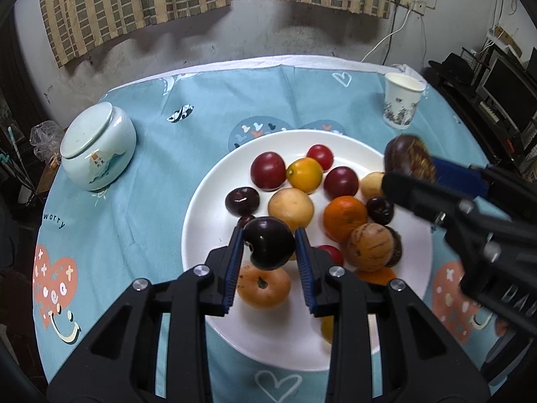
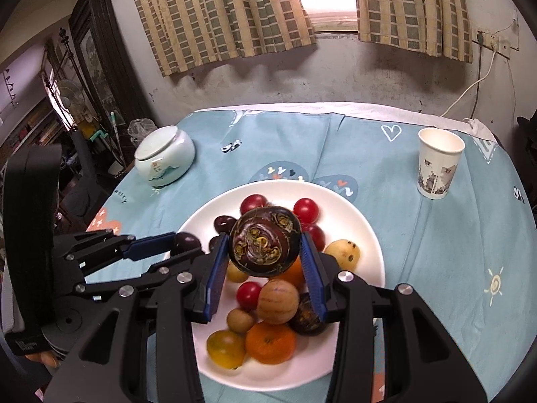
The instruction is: Organize fruits
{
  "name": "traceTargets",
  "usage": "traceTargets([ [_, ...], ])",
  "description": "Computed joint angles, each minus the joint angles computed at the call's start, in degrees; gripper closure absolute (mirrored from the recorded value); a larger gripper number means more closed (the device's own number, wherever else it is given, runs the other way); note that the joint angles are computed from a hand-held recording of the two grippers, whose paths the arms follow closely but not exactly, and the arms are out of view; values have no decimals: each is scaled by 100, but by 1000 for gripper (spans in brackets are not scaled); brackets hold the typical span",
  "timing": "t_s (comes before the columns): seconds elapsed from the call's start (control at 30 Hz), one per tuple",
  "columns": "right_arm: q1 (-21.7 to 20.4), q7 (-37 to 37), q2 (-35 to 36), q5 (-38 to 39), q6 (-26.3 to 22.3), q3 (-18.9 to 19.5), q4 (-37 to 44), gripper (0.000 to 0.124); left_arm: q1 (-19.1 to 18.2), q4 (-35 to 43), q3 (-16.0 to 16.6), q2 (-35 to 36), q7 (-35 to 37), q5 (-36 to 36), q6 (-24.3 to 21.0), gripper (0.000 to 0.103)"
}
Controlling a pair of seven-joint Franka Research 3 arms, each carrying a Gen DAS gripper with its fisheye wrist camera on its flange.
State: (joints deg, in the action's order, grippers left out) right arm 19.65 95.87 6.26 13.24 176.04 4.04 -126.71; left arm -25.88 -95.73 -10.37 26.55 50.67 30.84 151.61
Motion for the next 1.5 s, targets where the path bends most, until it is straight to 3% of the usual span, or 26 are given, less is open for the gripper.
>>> traceTargets([
  [0.07,-105,-282,111,227,-152,108,148,80,-54,103,61,100,-44,83,-61,66],
  [0.1,-13,-111,167,14,-208,-18,211,79,-72,120,88,121,-87,121,-55,54],
  [0.13,118,156,227,-309,-256,-191,279,75,-132,130,163,137,-207,237,-30,49],
  [0.2,376,828,272,-990,-193,-536,304,49,-164,119,219,141,-350,363,14,43],
  [0.23,367,872,287,-1021,-78,-538,295,47,-143,122,206,153,-349,370,35,43],
  [0.5,239,930,171,-1099,-114,-451,207,47,-117,21,225,59,-544,493,10,36],
  [0.7,176,1425,-426,-1447,18,-353,-317,47,-242,-482,342,-558,-1142,1136,250,26],
  [0.8,-53,1855,-955,-1646,195,-95,-817,45,-258,-740,343,-935,-1597,1615,283,18],
  [0.9,-574,2552,-1552,-2068,398,425,-1387,38,-206,-1061,272,-1394,-2108,2182,368,11],
  [1.03,-273,2408,-2257,-1365,499,368,-2067,36,-97,-1470,108,-2040,-2901,3013,461,4],
  [1.1,-422,2415,-2510,-1265,384,613,-2247,36,7,-1646,-28,-2338,-3170,3215,507,3],
  [1.37,-516,2202,-3248,-755,251,1165,-2690,34,536,-2202,-575,-3179,-3921,3369,787,3],
  [1.5,-473,2135,-3434,-596,213,1302,-2774,34,665,-2288,-831,-3380,-3935,3322,438,3],
])
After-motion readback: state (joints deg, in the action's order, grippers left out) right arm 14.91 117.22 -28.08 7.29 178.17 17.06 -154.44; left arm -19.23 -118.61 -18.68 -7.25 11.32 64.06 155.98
